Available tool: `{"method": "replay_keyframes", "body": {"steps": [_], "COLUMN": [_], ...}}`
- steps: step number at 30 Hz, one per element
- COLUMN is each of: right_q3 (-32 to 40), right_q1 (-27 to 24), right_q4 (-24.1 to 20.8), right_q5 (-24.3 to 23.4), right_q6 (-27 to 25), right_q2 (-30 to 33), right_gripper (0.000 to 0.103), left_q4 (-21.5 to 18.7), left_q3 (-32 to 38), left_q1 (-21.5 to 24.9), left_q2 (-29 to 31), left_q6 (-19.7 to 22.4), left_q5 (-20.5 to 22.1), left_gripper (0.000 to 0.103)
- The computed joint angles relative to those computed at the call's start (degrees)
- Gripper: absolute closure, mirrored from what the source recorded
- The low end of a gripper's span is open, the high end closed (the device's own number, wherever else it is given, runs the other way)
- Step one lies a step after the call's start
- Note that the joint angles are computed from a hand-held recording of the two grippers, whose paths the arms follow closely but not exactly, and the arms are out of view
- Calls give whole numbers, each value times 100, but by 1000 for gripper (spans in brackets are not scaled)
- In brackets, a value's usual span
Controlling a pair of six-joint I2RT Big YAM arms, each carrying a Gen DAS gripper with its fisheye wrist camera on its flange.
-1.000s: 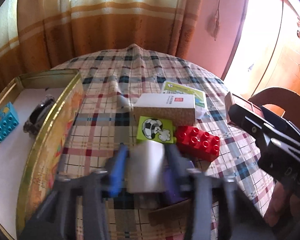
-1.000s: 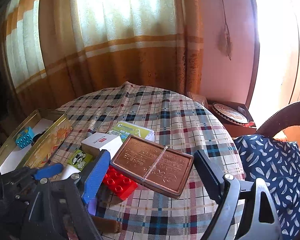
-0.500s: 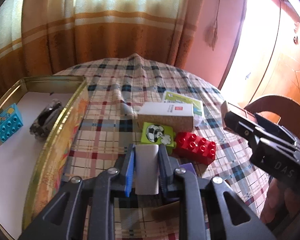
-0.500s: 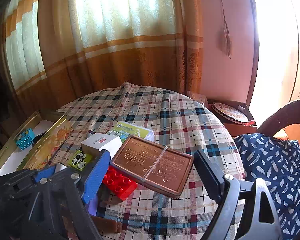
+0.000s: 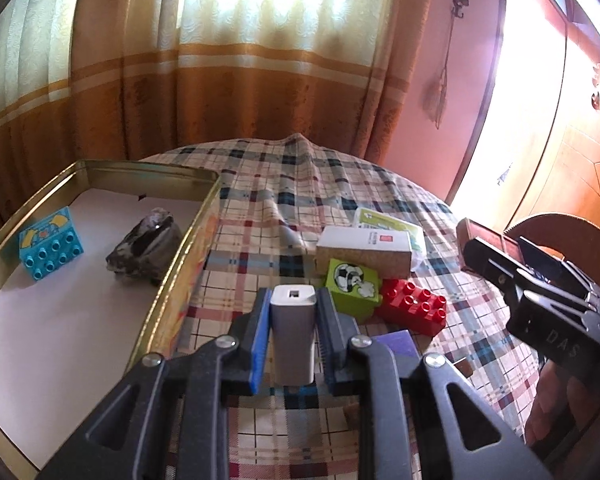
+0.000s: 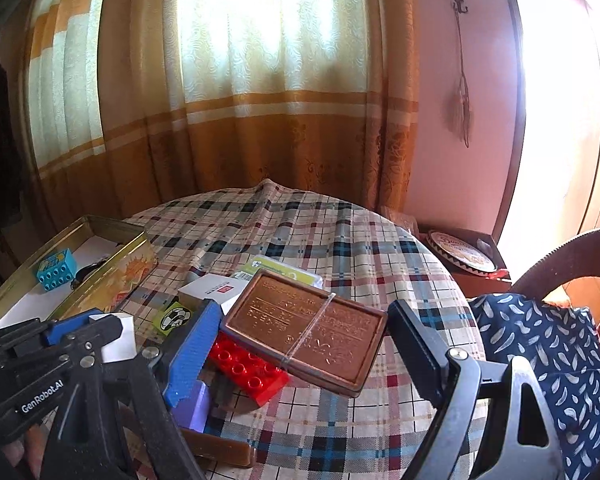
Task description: Organize rigid objects
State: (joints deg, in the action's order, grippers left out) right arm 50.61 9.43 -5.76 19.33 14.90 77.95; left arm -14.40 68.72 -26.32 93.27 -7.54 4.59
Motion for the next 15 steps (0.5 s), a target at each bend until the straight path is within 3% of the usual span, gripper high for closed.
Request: {"method": "replay_keyframes", "body": {"steps": [8,15], "right_q3": [-19,-91], "right_q1": [31,49], "right_q4": [68,211], "right_q5": [46,46], "right_q6": [-76,-150], "right_q2": [-19,-62], "right_gripper": [16,16], "left_q4": [378,596], "left_q3": [-270,-406], "left_q1": [28,-61], "left_q2": [-186,-275], "left_q6": [-1,108], "left_q5": [153,-92], "left_gripper": [83,83]}}
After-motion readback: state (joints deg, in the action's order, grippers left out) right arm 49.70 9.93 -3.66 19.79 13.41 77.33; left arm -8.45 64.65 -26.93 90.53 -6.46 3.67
